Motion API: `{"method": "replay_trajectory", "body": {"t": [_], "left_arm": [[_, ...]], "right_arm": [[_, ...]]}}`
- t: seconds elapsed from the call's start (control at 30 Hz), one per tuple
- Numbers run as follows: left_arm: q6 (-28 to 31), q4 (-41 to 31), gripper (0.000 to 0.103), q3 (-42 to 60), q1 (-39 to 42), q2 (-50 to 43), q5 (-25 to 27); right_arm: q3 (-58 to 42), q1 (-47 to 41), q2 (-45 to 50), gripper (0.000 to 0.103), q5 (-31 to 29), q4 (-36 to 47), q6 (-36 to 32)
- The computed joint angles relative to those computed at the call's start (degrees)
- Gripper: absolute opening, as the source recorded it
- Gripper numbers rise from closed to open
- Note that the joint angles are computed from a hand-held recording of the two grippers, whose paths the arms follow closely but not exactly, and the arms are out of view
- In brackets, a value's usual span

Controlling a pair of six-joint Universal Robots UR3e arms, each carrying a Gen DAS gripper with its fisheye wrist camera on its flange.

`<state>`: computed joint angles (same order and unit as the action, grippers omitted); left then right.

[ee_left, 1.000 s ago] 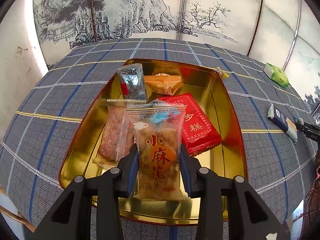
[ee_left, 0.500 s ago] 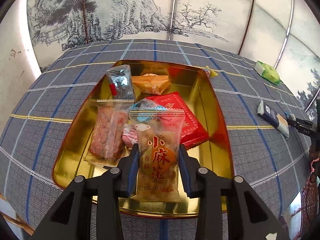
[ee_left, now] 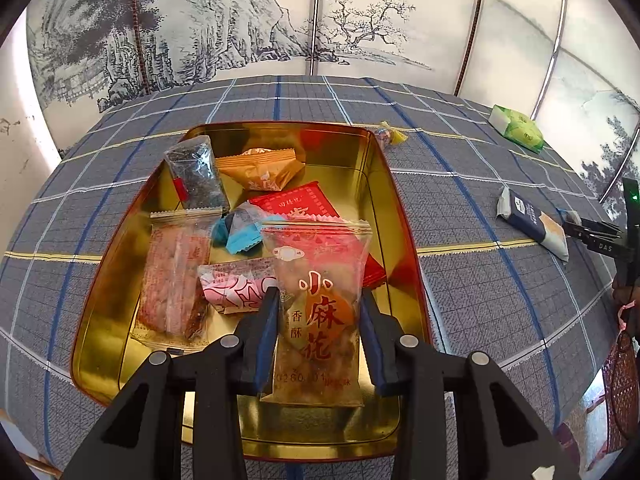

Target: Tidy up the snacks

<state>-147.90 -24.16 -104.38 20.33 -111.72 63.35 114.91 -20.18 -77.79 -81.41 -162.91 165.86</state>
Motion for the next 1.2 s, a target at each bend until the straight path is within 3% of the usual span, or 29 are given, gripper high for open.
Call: {"method": "replay_trajectory", "body": {"t": [0.27, 0.47, 0.93, 1.2], "left_arm": [[-0.29, 1.23, 0.042, 0.46, -0.91, -1.29, 1.35], [-0.94, 10.53, 0.062, -4.25, -0.86, -0.02, 1.79], [-1.38, 17.41, 0.066, -4.99, 1.06, -0.85, 1.02], [-1.36, 27.5, 0.067, -5.7, 3.41, -3.6, -1.23]], "right_arm": [[0.05, -0.06, -0.07, 0.061, -0.03, 0.01, -0.02], [-0.03, 0.05, -0.04, 0.062, -0.16, 0.05, 0.07], [-0.1, -0.46, 0.32, 0.064, -0.44, -0.23, -0.25], [0.96, 0.61, -0.65, 0.062, -2.24, -0.78, 1.32]]}}
